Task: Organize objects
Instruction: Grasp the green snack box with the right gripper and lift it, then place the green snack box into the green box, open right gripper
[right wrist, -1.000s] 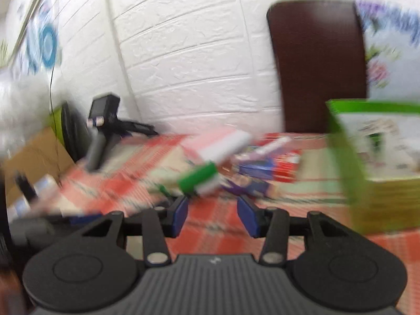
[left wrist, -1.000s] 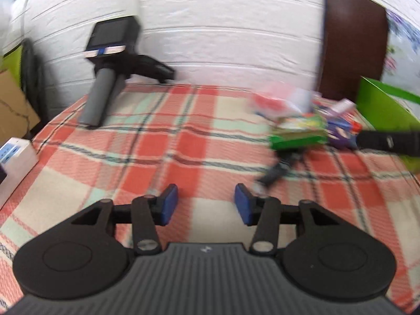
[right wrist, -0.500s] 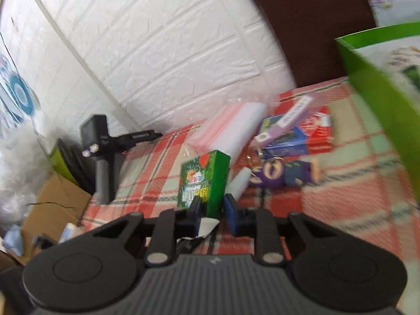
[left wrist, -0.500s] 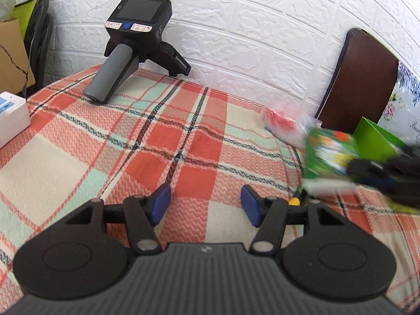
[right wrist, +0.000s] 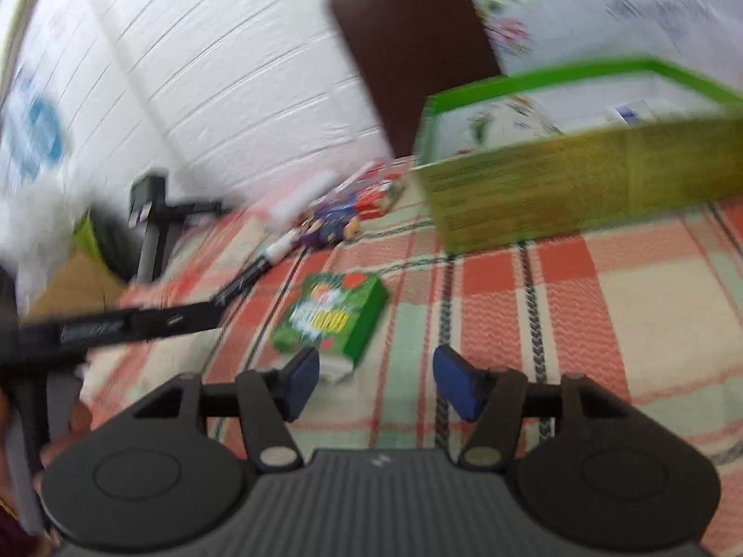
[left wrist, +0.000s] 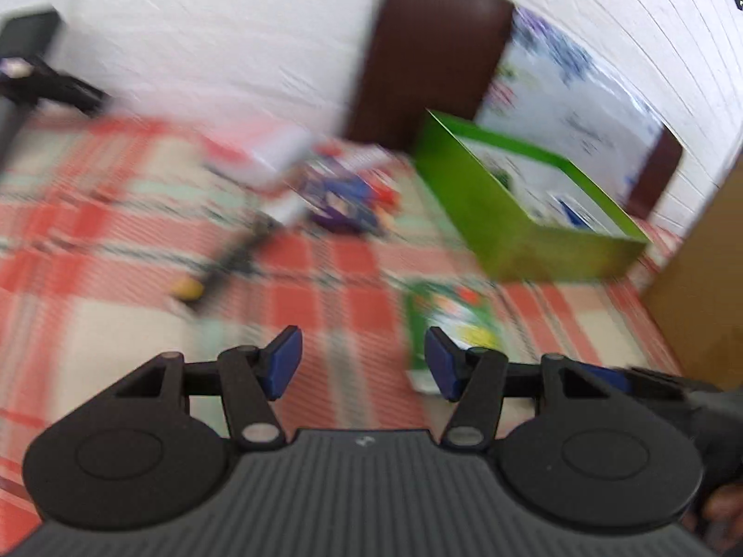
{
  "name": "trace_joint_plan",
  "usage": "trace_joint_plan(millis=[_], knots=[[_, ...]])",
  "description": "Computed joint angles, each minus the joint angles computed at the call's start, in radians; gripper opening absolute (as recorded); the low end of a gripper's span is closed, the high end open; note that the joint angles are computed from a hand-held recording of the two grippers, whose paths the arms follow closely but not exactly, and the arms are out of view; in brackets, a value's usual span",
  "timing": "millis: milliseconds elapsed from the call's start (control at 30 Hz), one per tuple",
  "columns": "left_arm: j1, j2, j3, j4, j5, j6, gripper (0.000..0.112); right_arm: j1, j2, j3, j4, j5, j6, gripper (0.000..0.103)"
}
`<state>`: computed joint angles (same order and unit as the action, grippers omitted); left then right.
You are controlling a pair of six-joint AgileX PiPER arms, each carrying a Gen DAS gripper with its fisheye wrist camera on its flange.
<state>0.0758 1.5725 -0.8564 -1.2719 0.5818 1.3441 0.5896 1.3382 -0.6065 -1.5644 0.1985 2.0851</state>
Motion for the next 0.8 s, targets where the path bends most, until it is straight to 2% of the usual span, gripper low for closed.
trace_joint_plan(millis=[133, 167, 233, 267, 300, 367, 433, 500, 567, 633, 700, 800], knots=[[-0.07, 0.055, -0.056, 0.073, -0.022, -0.139, 0.061, 0.127, 0.101, -0.097, 0.132, 0.147, -0.278, 0.063], [-0.074, 0.079, -0.082, 0.095, -0.009, -0.178, 0.061, 0.133, 0.134, -0.125, 0.155, 0.164, -0.329, 0.063], [-0.081, 0.123, -0.117, 0.092, 0.019, -0.2, 0.059, 0.108, 0.202, -0.173, 0.172, 0.137, -0.383, 0.062], [-0.091, 0.128, -0.12, 0.08, 0.007, -0.179, 0.049, 0.105, 0.227, -0.186, 0.125, 0.134, -0.35, 0.06], [-0.1, 0.141, -0.144, 0.108, 0.02, -0.196, 0.037, 0.108, 0.238, -0.192, 0.082, 0.138, -0.325, 0.051], [-0.114, 0.13, -0.151, 0.14, 0.004, -0.245, 0.037, 0.121, 0.251, -0.209, 0.096, 0.186, -0.327, 0.044], [-0.102, 0.109, -0.152, 0.127, 0.031, -0.232, 0.036, 0.11, 0.214, -0.182, 0.051, 0.176, -0.25, 0.039], [-0.09, 0.076, -0.142, 0.047, 0.068, -0.16, 0.035, 0.154, 0.165, -0.141, -0.05, 0.267, -0.141, 0.038], [-0.117, 0.056, -0.165, 0.011, 0.075, -0.147, 0.035, 0.199, 0.131, -0.12, -0.098, 0.388, -0.114, 0.038], [-0.171, 0.07, -0.226, 0.009, 0.068, -0.169, 0.035, 0.198, 0.105, -0.103, -0.131, 0.469, -0.105, 0.038], [-0.23, 0.107, -0.309, 0.046, 0.061, -0.231, 0.035, 0.143, 0.075, -0.092, -0.143, 0.479, -0.115, 0.038], [-0.332, 0.186, -0.432, 0.069, 0.021, -0.286, 0.035, 0.021, 0.039, -0.078, -0.172, 0.448, -0.12, 0.038]])
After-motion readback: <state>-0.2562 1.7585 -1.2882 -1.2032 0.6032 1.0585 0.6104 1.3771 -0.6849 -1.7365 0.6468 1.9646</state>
